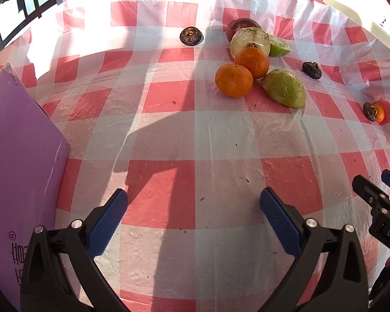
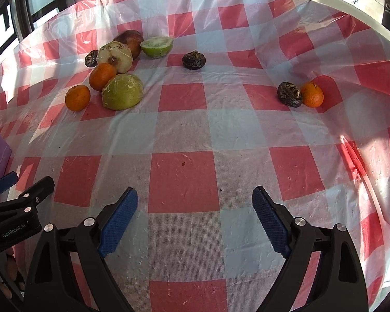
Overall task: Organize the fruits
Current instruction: 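Move both tools toward the fruits on the checkered cloth, then grasp the dark round fruit with the right tool while the left tool grasps a mandarin orange, then carry the dark fruit and the mandarin over the purple-rimmed white box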
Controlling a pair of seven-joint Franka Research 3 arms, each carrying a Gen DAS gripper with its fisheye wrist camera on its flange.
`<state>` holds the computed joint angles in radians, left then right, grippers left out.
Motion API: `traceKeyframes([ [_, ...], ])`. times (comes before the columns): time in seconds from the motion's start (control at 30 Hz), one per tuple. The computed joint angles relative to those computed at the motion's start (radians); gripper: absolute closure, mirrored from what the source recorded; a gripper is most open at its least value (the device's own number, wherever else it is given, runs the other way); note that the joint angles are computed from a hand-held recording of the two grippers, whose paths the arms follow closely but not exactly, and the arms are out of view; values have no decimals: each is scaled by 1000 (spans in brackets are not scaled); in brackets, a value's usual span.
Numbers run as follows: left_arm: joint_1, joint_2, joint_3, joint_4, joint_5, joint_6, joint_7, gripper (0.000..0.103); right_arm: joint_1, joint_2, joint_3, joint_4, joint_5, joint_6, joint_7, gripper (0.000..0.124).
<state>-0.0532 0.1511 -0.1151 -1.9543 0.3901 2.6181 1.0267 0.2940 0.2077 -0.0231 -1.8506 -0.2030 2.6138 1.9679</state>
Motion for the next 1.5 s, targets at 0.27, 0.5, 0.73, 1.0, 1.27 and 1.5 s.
traceKeyframes([
  [0.27, -43, 195, 12, 285, 58, -108, -6, 1, -65, 232, -84, 311, 63, -77, 75, 45],
  [0.5, -47, 354, 10, 518, 4, -150, 78, 13, -72, 400, -110, 558, 44, -137, 37, 71],
  [0.73, -28, 456, -18, 679, -96, -173, 232, 62, -87, 347, -85, 473, 108, -88, -33, 85],
  [1.0, -49, 276, -14, 429, -131, -130, 166, 62, -110, 175, -53, 234, 191, -6, -81, 85],
  [1.27, -15, -30, -65, 27, -255, -70, 240, 62, -124, -9, 3, 0, 291, 17, -222, 85],
  [1.5, -24, -167, -47, -98, -449, -60, 466, 62, -89, -150, 28, -141, 245, -26, -194, 85],
])
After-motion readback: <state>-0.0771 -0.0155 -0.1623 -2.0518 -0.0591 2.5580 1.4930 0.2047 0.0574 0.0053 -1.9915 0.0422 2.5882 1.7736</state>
